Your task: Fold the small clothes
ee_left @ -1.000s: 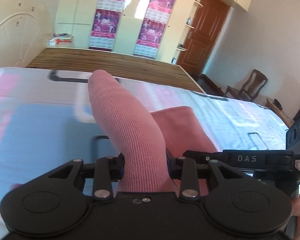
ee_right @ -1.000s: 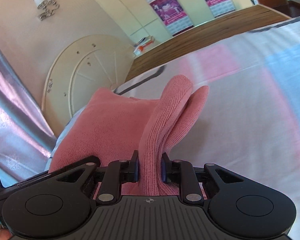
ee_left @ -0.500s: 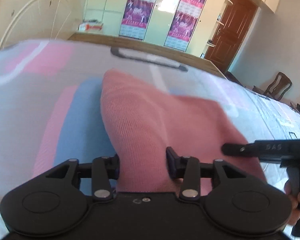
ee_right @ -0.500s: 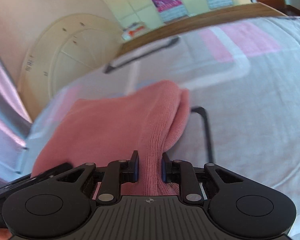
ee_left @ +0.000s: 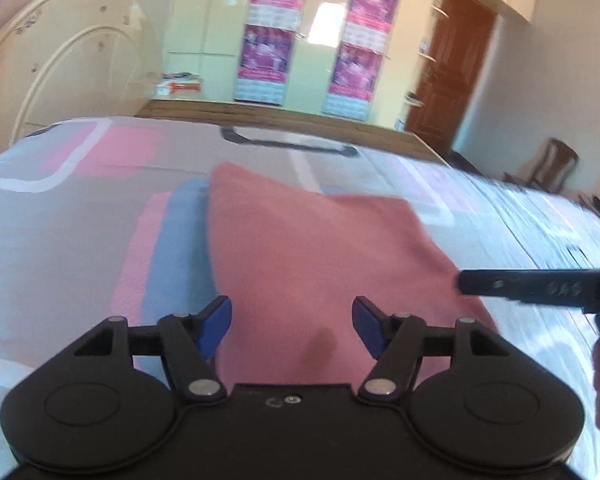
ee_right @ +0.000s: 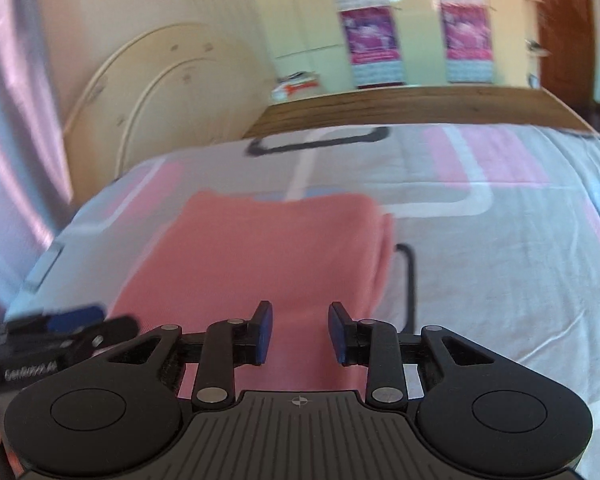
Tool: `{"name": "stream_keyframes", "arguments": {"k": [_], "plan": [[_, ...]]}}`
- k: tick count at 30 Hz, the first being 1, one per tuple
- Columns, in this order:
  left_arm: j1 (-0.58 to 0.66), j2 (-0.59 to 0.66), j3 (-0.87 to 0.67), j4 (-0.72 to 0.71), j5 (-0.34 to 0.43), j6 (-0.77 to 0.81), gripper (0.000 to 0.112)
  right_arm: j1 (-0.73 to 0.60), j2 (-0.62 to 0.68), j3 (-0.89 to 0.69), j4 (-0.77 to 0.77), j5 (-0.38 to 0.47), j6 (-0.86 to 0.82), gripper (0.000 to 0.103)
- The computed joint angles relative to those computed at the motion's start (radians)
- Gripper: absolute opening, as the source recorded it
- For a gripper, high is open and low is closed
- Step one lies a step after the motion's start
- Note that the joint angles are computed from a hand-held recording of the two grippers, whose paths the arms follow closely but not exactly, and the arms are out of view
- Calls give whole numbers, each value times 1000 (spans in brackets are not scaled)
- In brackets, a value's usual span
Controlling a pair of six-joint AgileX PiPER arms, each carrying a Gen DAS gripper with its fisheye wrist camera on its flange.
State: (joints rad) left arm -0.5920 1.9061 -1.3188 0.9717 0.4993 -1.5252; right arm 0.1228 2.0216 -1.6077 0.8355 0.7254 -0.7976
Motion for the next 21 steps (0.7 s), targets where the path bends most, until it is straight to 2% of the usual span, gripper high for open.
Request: {"name": "stream_keyframes", "arguments": {"k": [2, 5, 10, 14, 17, 21], "plan": [[-15, 33, -37, -60, 31, 78, 71, 11, -33, 76, 5, -19, -50, 32], [-32, 80, -82, -105, 88, 145, 71, 22, -18, 126, -57, -74, -10, 32], [-37, 92, -104, -144, 110, 194, 76, 10, 4, 148, -38, -94, 18, 29], [-25, 88, -116, -183, 117, 228, 79, 12, -38, 174, -44, -98, 57, 29], [-14, 98, -133, -216, 112, 248, 86, 23, -26, 171, -109, -102, 111, 29], [-14, 113, -157, -237, 127, 276, 94, 38, -9, 160, -119, -122, 149, 29]]}}
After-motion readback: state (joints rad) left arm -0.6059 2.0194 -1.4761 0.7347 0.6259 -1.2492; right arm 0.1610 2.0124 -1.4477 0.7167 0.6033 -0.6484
